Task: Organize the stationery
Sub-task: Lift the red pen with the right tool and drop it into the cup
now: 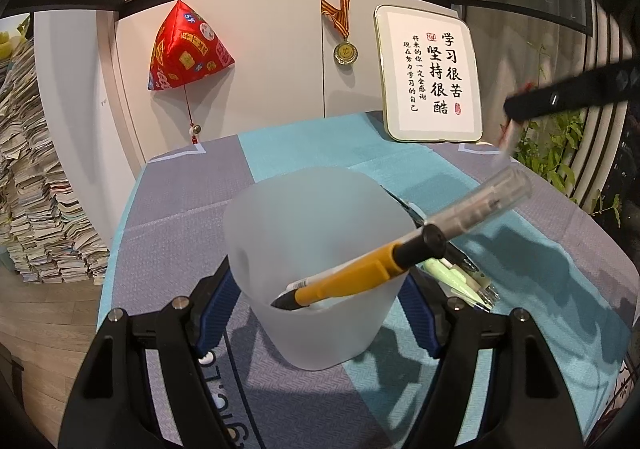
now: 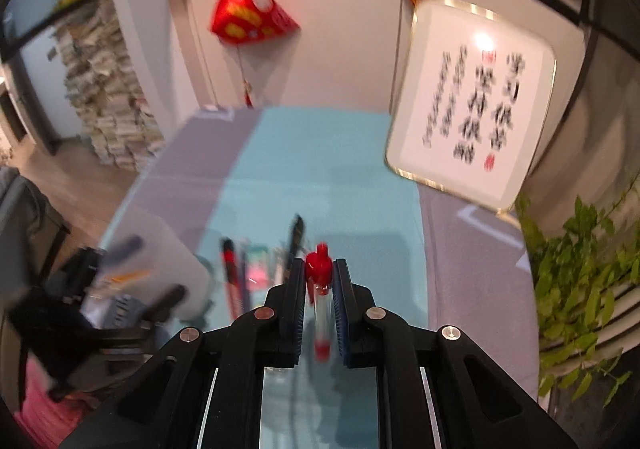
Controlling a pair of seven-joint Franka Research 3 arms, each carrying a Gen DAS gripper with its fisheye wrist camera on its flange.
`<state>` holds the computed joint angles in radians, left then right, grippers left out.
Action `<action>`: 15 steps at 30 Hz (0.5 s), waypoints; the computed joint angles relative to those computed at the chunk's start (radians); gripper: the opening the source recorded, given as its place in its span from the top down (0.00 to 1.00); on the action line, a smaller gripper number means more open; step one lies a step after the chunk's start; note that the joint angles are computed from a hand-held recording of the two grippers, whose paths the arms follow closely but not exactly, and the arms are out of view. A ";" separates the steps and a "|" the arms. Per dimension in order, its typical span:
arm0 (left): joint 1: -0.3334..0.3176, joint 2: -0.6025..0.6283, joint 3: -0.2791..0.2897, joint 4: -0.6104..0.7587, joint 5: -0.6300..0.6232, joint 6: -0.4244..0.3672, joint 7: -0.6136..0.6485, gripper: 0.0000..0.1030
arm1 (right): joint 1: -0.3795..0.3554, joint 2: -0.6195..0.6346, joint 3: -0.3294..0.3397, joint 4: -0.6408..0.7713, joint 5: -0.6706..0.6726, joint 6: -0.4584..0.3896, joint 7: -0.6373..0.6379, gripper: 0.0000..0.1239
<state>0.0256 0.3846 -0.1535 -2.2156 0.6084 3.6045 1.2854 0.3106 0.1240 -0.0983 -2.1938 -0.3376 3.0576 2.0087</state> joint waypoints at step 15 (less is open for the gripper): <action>-0.010 -0.010 0.021 -0.043 -0.031 0.094 0.015 0.32 | 0.006 -0.050 0.006 -0.024 -0.126 0.044 0.114 0.92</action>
<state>0.0158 0.3748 -0.1328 -2.2589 0.5771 3.6988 1.3005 0.3170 0.0745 -0.0928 -2.2174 -0.4639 3.1013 2.1227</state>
